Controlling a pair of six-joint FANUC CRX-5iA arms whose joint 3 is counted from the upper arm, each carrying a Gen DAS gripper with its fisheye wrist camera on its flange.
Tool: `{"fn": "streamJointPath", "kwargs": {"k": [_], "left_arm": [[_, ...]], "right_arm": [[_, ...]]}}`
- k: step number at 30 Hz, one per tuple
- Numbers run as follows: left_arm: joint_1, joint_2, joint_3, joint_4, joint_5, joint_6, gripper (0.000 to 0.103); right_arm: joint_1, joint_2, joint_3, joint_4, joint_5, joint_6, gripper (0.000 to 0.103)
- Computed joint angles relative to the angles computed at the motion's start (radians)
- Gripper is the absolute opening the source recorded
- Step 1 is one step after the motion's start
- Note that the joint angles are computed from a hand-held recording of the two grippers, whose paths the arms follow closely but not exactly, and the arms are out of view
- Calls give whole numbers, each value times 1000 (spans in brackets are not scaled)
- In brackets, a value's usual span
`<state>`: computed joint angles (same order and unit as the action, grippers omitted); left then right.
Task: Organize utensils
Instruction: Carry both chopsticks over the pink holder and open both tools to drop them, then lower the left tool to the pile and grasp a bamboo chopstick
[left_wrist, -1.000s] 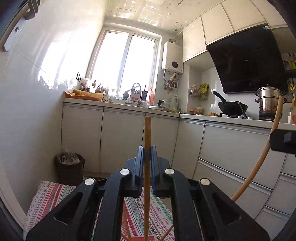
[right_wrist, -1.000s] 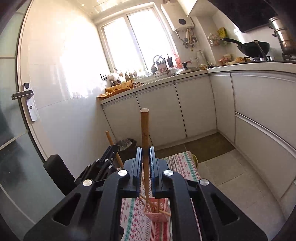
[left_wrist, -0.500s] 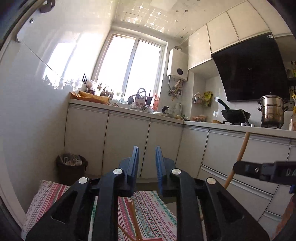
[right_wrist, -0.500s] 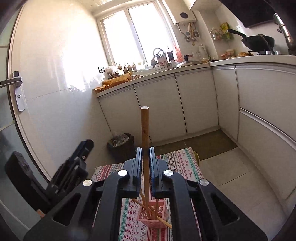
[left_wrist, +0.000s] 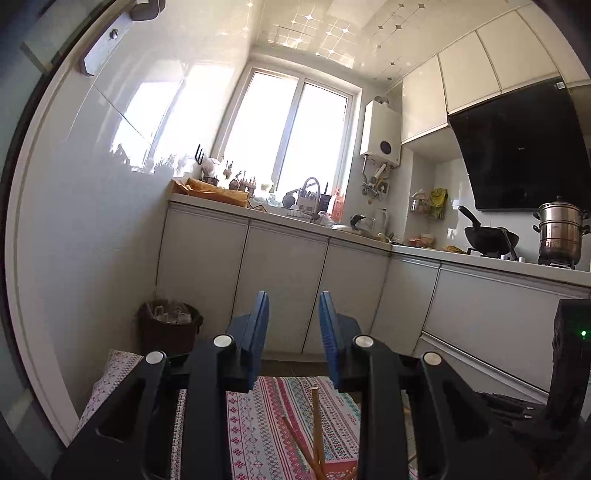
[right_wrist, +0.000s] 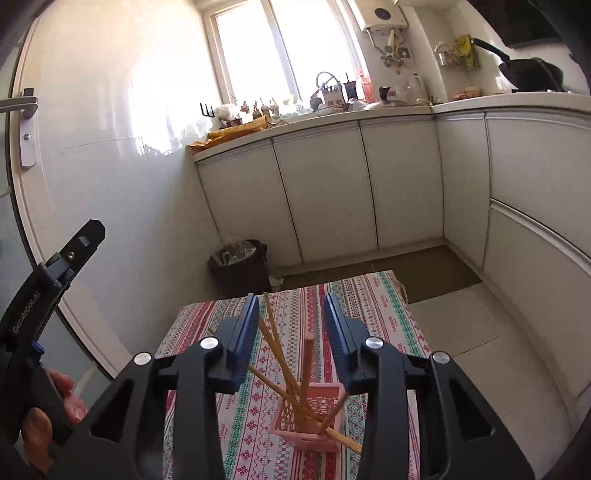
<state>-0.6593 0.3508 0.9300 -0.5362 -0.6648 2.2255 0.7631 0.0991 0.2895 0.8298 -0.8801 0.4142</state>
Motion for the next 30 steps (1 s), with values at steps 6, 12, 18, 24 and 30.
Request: {"fn": "streamJointPath", "kwargs": {"k": [6,12,18,24,30], "left_arm": [[-7,-13,7,-14,-21,2,29],[-22,-42,-13,3,-47,-18,39],[-54,-60,-21,26,-125,-65,61],[-98,-81,-40,17,-227,-67,92],[-106,-74,-64,127,-330,-197,96]], "right_arm": [[16,-35,-25,85,-12,-73,40],[60,-108,-99,209,-47,-170,57],[110,-217,-249,412,-96,-360,93],[202,-260,-299,435,-284,-368,97],[301,-319,-357,291,-436,-351,97]]}}
